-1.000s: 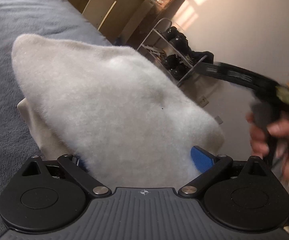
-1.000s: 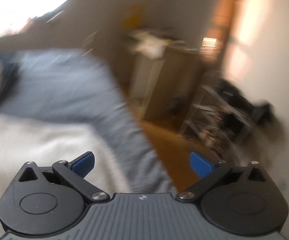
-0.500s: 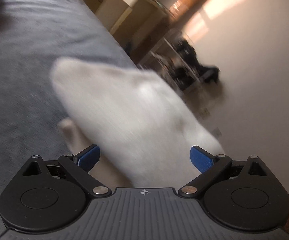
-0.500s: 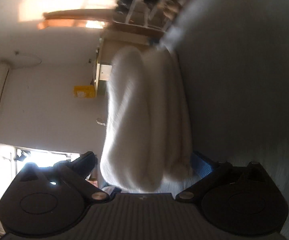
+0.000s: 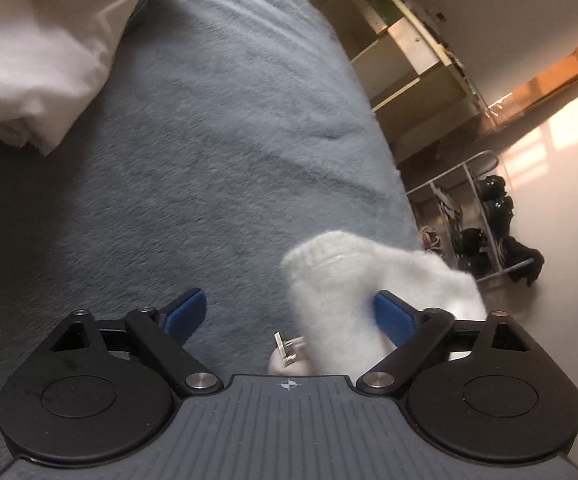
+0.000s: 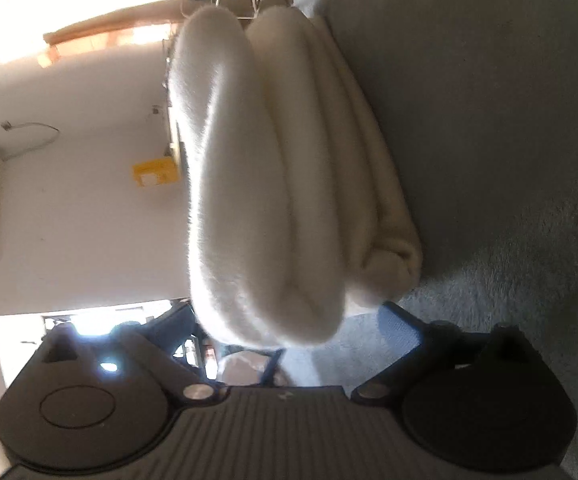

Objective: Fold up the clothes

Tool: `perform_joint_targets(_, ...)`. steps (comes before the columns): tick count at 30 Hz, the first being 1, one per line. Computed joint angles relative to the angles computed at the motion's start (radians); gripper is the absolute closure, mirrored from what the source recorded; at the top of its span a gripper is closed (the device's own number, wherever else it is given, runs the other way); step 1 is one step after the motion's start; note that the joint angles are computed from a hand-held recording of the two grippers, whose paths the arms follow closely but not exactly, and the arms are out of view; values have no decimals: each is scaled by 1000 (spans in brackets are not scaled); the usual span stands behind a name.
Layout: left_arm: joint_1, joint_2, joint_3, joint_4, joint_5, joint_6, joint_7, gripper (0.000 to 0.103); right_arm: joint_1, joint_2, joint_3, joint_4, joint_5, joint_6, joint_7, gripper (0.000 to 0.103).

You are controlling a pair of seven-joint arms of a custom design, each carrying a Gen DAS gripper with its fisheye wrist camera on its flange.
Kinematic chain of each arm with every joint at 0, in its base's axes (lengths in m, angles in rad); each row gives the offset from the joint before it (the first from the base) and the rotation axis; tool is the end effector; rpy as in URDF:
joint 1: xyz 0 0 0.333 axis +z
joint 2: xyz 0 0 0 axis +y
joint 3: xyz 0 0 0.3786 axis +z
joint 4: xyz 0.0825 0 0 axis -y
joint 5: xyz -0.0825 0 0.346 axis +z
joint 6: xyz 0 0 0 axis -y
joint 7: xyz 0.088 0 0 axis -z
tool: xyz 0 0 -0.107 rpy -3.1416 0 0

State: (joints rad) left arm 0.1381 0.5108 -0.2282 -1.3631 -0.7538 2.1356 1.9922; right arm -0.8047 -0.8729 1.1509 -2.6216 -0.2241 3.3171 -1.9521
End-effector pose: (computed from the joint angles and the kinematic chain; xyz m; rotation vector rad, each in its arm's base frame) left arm 0.7241 -0.0517 0.5391 1.7593 -2.0094 1.1200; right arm 0.3345 0.2718 0.5195 0.2622 1.8815 0.0231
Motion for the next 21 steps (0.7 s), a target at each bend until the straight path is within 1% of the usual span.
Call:
perform_joint_targets(1, -5, 1, -2, -1, -1, 7, -4, 21, -1, 4, -2, 1, -2, -2, -4, 9)
perform_joint_targets(2, -10, 3, -3, -2, -2, 14, -7, 27, -2, 8, -5, 2, -5, -3, -9, 14)
perform_joint_targets(3, -11, 2, -6, -6, -8, 22, -7, 36, -2, 12, -8, 2, -8, -4, -14, 15)
perform_joint_targets(4, -11, -4, -10, -16, -13, 32, 11, 42, -3, 16, -11, 3, -10, -6, -20, 15)
perform_joint_targets(6, -12, -16, -16, -35, -22, 53, 48, 59, -2, 21, -18, -5, -10, 7, -27, 20)
perform_joint_targets(7, -13, -22, -19, -44, -27, 63, 67, 63, -2, 23, -21, -9, -10, 15, -31, 23)
perform_joint_targets(8, -15, -30, -20, -57, -31, 82, 94, 68, 3, 17, -31, -16, -7, 24, -35, 38)
perform_joint_targets(9, -18, -39, -22, -69, -34, 100, 122, 71, 10, 10, -42, -24, -3, 34, -39, 46)
perform_joint_targets(11, -23, -48, -19, -75, -32, 107, 143, 72, 31, 2, -68, -37, 4, 38, -52, 47)
perform_joint_targets(13, -30, -43, -12, -64, -23, 98, 131, 72, 37, 20, -82, -49, 4, 58, -71, 46)
perform_joint_targets(15, -32, -44, -11, -66, -19, 103, 135, 73, 27, 40, -79, -60, 15, 85, -83, 39)
perform_joint_targets(17, -33, -52, -11, -80, -22, 119, 155, 74, 5, 50, -69, -67, 28, 119, -96, 38)
perform_joint_targets(18, -34, -56, -12, -87, -24, 127, 165, 76, -2, 51, -66, -69, 37, 127, -103, 38)
perform_joint_targets(19, -35, -60, -12, -94, -26, 136, 175, 77, -6, 52, -66, -71, 46, 132, -109, 39)
perform_joint_targets(21, -37, -76, -17, -120, -36, 169, 220, 81, 2, 45, -83, -56, 34, 83, -155, 48)
